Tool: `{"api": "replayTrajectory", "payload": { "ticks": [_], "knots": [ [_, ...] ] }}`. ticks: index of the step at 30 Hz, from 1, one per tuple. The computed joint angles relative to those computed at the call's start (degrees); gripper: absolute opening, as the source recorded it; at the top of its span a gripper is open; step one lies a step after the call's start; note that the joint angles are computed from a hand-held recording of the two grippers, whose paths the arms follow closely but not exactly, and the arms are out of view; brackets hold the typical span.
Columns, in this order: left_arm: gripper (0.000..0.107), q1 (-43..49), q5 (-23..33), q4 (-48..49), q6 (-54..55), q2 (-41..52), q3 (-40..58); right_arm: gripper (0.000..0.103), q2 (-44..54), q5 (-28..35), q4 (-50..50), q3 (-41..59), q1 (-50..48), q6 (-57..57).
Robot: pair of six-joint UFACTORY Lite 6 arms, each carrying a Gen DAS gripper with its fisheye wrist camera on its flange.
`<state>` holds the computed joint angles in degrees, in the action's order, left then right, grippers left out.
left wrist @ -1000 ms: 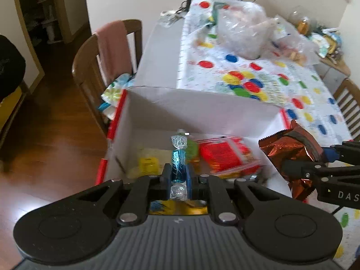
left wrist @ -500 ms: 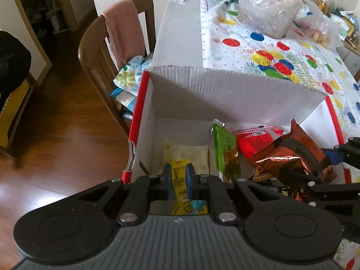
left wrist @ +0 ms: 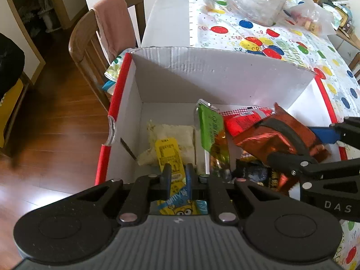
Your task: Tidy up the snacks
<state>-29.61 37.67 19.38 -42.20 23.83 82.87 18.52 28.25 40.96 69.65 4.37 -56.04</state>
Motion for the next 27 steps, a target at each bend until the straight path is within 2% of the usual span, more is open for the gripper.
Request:
{"api": "replayTrajectory", "payload": {
  "ticks": [2, 9, 11, 13, 15, 17, 19, 27],
  "knots": [
    [0.013, -0.8, 0.0, 1.0, -1.2, -0.8, -0.6, 0.062, -1.1, 0.3, 1.0, -0.8, -0.4, -0.8],
    [0.017, -3.2, 0.2, 4.1, -6.2, -4.3, -2.5, 0.064, -5.6, 2.5, 2.3, -3.2, -2.5, -2.1],
    [0.022, -3.8, 0.2, 4.8, -7.3, -5.3, -2.9, 0.069, -7.2, 3.2, 3.1, -4.0, -3.4, -3.2],
    [0.031, -4.9, 0.2, 6.2, -9.0, -6.4, -3.4, 0.071, -8.6, 4.2, 3.9, -4.6, -4.6, -4.1],
    [0.035, -5.8, 0.4, 7.1, -10.2, -7.2, -3.5, 0.071, -9.7, 5.2, 4.5, -5.1, -5.7, -4.7],
    [0.048, -6.9, 0.6, 8.3, -11.6, -8.2, -3.8, 0.073, -11.1, 6.6, 5.1, -5.6, -6.9, -5.4],
    [0.067, -8.1, 0.5, 10.6, -14.2, -9.5, -4.6, 0.077, -12.6, 8.1, 5.9, -6.1, -8.2, -6.5],
    [0.07, -12.0, 1.6, 14.6, -19.5, -12.1, -4.6, 0.092, -18.8, 14.4, 11.3, -9.2, -14.5, -12.9]
  ]
}}
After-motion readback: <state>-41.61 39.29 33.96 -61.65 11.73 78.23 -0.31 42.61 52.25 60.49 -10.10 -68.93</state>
